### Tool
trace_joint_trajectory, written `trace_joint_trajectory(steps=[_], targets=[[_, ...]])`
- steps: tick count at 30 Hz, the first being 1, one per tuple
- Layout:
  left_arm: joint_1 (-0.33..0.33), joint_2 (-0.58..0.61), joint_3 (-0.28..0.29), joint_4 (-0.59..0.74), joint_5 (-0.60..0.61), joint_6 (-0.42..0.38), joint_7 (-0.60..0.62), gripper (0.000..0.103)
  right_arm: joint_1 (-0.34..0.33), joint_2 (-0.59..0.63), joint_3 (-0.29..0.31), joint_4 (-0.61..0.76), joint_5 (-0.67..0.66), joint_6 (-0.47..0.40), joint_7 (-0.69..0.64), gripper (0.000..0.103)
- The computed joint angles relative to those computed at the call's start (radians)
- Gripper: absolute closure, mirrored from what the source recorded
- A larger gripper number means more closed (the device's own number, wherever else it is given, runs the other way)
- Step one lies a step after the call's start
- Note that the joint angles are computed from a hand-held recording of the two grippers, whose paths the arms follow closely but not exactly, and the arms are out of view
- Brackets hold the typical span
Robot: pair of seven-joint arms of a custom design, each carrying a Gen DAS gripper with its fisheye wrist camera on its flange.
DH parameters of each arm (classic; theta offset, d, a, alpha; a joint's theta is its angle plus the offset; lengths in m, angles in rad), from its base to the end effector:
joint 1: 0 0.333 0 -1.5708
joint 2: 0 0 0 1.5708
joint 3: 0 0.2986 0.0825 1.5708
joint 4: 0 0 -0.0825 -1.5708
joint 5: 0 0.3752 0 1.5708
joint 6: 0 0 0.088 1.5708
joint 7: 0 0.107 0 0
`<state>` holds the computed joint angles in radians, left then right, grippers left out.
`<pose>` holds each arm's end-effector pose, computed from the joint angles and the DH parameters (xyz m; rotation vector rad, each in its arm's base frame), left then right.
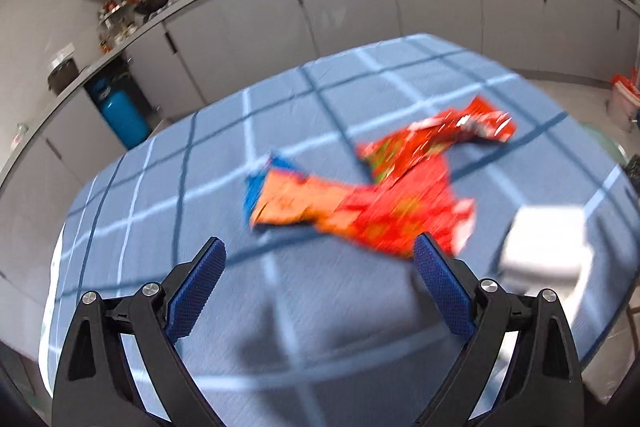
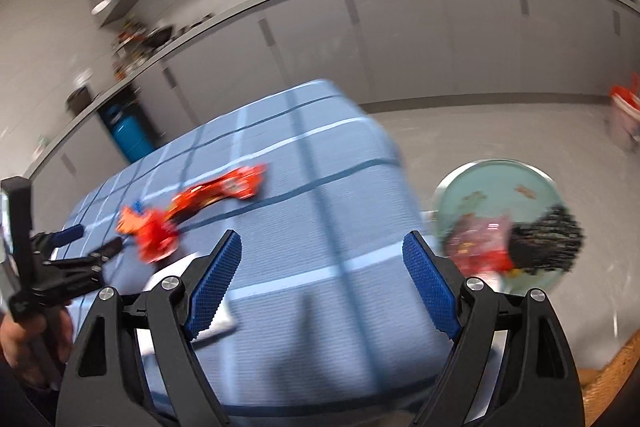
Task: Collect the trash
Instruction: 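Move both tools back over the table toward the white sponge and cloth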
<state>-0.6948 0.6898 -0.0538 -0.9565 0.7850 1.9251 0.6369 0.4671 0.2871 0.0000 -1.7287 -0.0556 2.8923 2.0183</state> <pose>0.5925 -0.4624 0.5053 -1.7145 1.6705 -0.3824 0.6024 0.3075 0.5081 -1.6762 1.5674 -0.3888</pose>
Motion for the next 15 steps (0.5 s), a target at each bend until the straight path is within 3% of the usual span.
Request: trace_joint_trajectory(steps=[3, 7, 10, 15], targets=[[0.027, -0.113, -0.010, -0.191, 0.003, 0.040, -0.078, 0.010, 0.013, 0.037, 0.025, 0.062, 0.008, -0.030, -0.041, 0.021], [0.083, -0.208, -0.056, -0.341, -0.011, 0.106, -0.177, 0.010, 0.031, 0.073, 0.036, 0.124, 0.018, -0.069, -0.076, 0.018], [0.096, -0.212, -0.078, -0.360, -0.006, 0.107, -0.182, 0.010, 0.004, 0.092, 0.095, 0.148, 0.098, -0.087, -0.182, 0.013], [0.100, -0.212, -0.087, -0.363, 0.004, 0.100, -0.200, 0.010, 0.032, 0.144, 0.096, 0.213, 0.117, -0.146, -0.273, 0.012]])
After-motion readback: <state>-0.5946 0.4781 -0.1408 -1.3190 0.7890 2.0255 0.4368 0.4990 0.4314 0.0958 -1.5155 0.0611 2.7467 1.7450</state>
